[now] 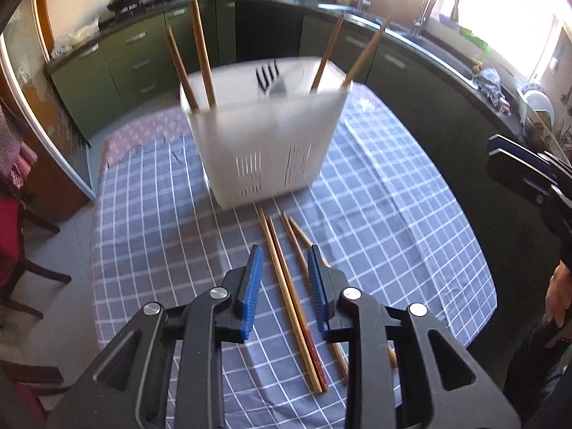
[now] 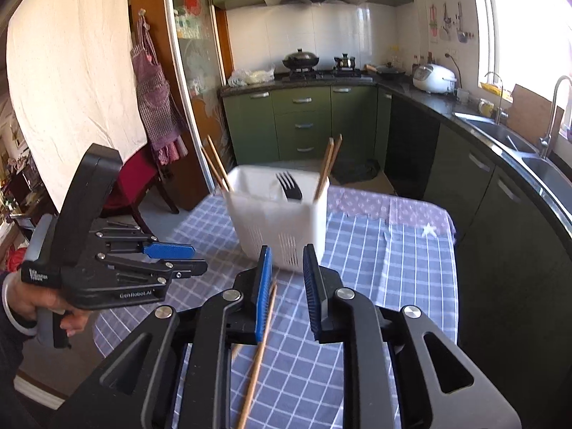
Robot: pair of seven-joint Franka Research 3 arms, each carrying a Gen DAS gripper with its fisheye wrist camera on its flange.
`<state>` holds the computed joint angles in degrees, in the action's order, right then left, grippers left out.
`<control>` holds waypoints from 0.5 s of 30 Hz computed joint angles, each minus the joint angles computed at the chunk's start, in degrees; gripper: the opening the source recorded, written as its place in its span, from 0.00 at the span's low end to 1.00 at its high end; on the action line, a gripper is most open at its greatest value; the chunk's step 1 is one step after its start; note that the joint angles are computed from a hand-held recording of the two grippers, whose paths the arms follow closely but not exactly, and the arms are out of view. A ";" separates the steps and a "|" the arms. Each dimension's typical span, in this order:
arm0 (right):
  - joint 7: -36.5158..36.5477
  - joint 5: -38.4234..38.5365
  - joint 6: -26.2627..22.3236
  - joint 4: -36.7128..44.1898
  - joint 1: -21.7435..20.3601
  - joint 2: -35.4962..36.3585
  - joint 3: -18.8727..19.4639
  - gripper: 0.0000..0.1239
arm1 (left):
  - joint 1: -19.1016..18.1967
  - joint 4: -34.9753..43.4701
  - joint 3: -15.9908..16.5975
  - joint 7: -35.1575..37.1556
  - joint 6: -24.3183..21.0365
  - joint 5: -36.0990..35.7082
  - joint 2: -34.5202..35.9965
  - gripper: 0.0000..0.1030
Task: Organize utensils
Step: 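Lower the left tool onto a wooden chopstick while the right tool grasps another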
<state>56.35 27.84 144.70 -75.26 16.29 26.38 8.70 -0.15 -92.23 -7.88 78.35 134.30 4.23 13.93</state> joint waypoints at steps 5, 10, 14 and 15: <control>0.90 0.32 -2.61 -5.85 -0.70 0.09 -0.55 0.20 | 0.07 4.59 0.06 -2.00 -6.62 -1.12 6.44 0.24; 2.53 0.09 -4.64 -5.66 -1.01 2.01 -0.99 0.20 | -0.25 10.58 -0.08 -3.03 -12.02 -0.42 11.42 0.22; 2.96 0.13 -6.18 -4.07 -1.47 3.66 -0.81 0.20 | -0.72 13.14 0.06 -4.18 -14.81 0.81 13.54 0.17; 3.28 -0.12 -6.80 -3.11 -1.43 4.23 -0.87 0.20 | -0.78 13.31 0.06 -4.30 -15.24 1.03 13.71 0.17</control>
<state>59.63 27.72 137.90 -78.36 14.86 30.61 7.83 -0.93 -78.92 -7.82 74.05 119.06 5.26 27.65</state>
